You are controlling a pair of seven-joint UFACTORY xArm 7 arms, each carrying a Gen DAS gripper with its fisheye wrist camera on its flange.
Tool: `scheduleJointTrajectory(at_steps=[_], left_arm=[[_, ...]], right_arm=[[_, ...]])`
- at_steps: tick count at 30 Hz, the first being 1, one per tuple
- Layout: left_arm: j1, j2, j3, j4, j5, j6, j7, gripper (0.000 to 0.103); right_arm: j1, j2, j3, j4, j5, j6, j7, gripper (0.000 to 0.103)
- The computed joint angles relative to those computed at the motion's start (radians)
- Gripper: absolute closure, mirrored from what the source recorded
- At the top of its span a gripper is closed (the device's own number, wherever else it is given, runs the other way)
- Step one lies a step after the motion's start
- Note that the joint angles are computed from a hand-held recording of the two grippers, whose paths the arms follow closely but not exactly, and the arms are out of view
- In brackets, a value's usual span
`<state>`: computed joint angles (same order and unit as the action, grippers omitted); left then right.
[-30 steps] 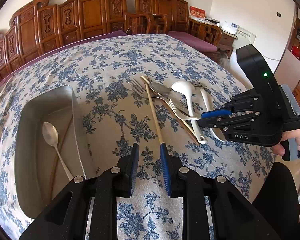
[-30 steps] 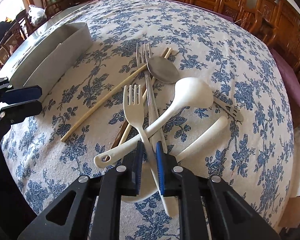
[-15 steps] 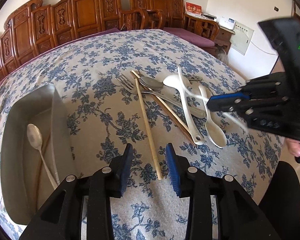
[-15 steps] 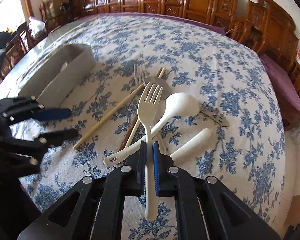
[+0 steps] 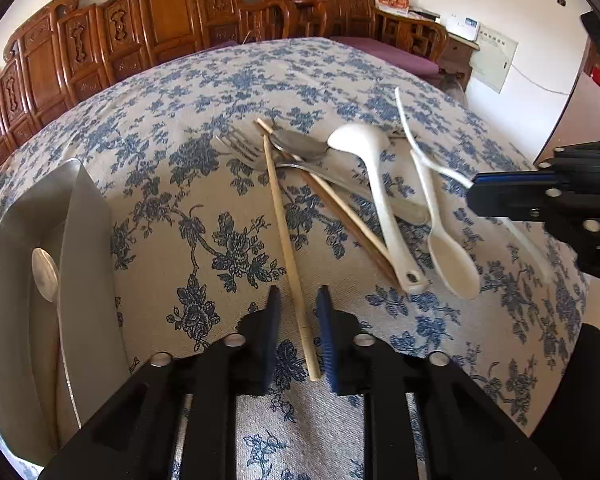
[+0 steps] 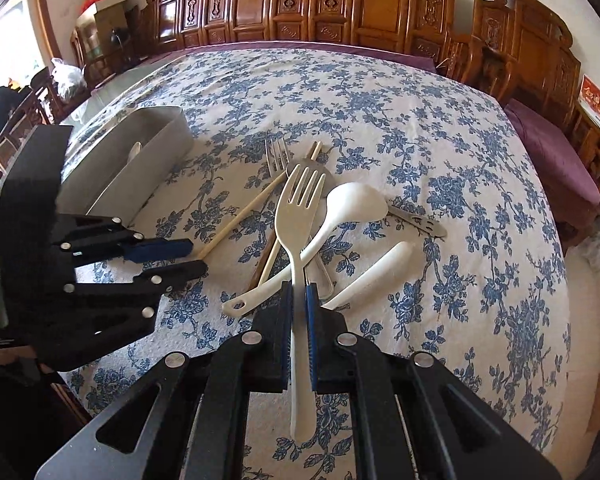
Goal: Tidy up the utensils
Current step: 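Grasp another chopstick with left and carry it to the tray while right holds the fork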
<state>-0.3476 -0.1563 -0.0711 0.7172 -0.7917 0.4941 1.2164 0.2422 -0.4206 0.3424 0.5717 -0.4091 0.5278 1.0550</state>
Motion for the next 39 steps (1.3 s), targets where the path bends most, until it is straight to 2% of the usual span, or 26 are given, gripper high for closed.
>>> scheduleJointTrajectory(at_steps=[2,6,12,20,27,39], left_arm=[[0.003,0.003,-0.002,0.002,0.013,-0.003,-0.013,0.096],[0.018,0.01,-0.001,0.017,0.046,0.015,-0.059,0.098],[0.048,-0.026,0.024,0.025,0.1,0.066,-0.084,0.099],[0.076,-0.164,0.088,-0.011,0.135,0.145,-0.069,0.099],[0.098,-0.238,0.136,-0.012,0.171,0.184,-0.072,0.099],[0.137,-0.263,0.192,0.042,0.191,0.24,-0.061,0.099]], right_arm=[[0.001,0.0,0.003,0.001,0.0,0.001,0.005,0.095],[0.002,0.005,0.007,0.003,-0.004,-0.001,0.014,0.095],[0.002,0.014,0.018,0.01,-0.018,-0.01,0.035,0.095],[0.01,0.006,0.044,0.041,-0.052,0.002,0.085,0.095],[0.03,-0.002,0.058,0.085,-0.058,0.042,0.096,0.095],[0.078,0.061,0.084,0.23,-0.099,0.144,0.097,0.095]])
